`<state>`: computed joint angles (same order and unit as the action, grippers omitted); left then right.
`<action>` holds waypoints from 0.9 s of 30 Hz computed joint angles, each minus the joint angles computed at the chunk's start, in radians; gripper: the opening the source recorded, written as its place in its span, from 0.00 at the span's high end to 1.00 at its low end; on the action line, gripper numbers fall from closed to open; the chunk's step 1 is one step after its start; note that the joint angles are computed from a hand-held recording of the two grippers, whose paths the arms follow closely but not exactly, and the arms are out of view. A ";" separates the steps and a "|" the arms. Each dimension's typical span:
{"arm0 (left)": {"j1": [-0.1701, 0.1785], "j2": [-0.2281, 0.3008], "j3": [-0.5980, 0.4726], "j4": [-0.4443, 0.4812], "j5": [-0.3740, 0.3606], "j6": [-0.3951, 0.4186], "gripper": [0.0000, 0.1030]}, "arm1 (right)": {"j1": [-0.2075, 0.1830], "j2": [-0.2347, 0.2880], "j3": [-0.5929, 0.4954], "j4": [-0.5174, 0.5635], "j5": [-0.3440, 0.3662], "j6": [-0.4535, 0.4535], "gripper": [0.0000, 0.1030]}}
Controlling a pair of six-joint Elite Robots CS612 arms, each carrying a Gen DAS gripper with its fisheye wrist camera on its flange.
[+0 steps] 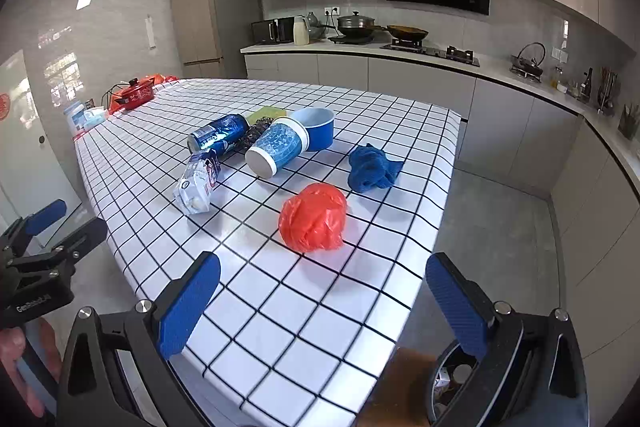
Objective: Collect trash
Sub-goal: 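Move both tools back over the table toward the remaining items, then grasp the red plastic bag with the right tool while the left tool grasps the white bottle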
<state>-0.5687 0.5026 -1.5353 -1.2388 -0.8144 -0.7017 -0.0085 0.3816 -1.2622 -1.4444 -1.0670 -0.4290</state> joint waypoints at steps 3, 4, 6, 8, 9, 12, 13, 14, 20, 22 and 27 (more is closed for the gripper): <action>0.021 -0.002 0.017 -0.002 -0.052 -0.004 0.05 | 0.013 -0.006 0.023 -0.015 -0.019 0.006 0.00; 0.027 -0.001 0.021 -0.007 -0.059 -0.010 0.05 | 0.018 -0.009 0.034 -0.022 -0.028 0.008 0.00; 0.040 -0.002 0.033 -0.015 -0.089 -0.017 0.05 | 0.028 -0.016 0.059 -0.032 -0.048 0.015 0.00; 0.053 -0.006 0.051 -0.019 -0.108 -0.019 0.05 | 0.037 -0.025 0.090 -0.046 -0.070 0.021 0.00; 0.058 -0.008 0.058 -0.022 -0.115 -0.015 0.05 | 0.041 -0.029 0.104 -0.051 -0.078 0.022 0.00; 0.072 -0.016 0.080 -0.031 -0.139 -0.010 0.05 | 0.049 -0.039 0.138 -0.064 -0.096 0.029 0.00; 0.075 -0.019 0.088 -0.036 -0.141 -0.010 0.05 | 0.053 -0.043 0.152 -0.070 -0.103 0.033 0.00; 0.079 -0.021 0.097 -0.041 -0.150 -0.007 0.05 | 0.056 -0.046 0.163 -0.074 -0.109 0.034 0.00; 0.104 -0.034 0.150 -0.087 -0.188 -0.002 0.05 | 0.076 -0.069 0.242 -0.104 -0.152 0.044 0.00; 0.113 -0.038 0.173 -0.106 -0.199 0.002 0.05 | 0.082 -0.078 0.272 -0.116 -0.163 0.049 0.00; 0.136 -0.051 0.229 -0.131 -0.263 0.003 0.11 | 0.099 -0.108 0.368 -0.140 -0.217 0.063 0.06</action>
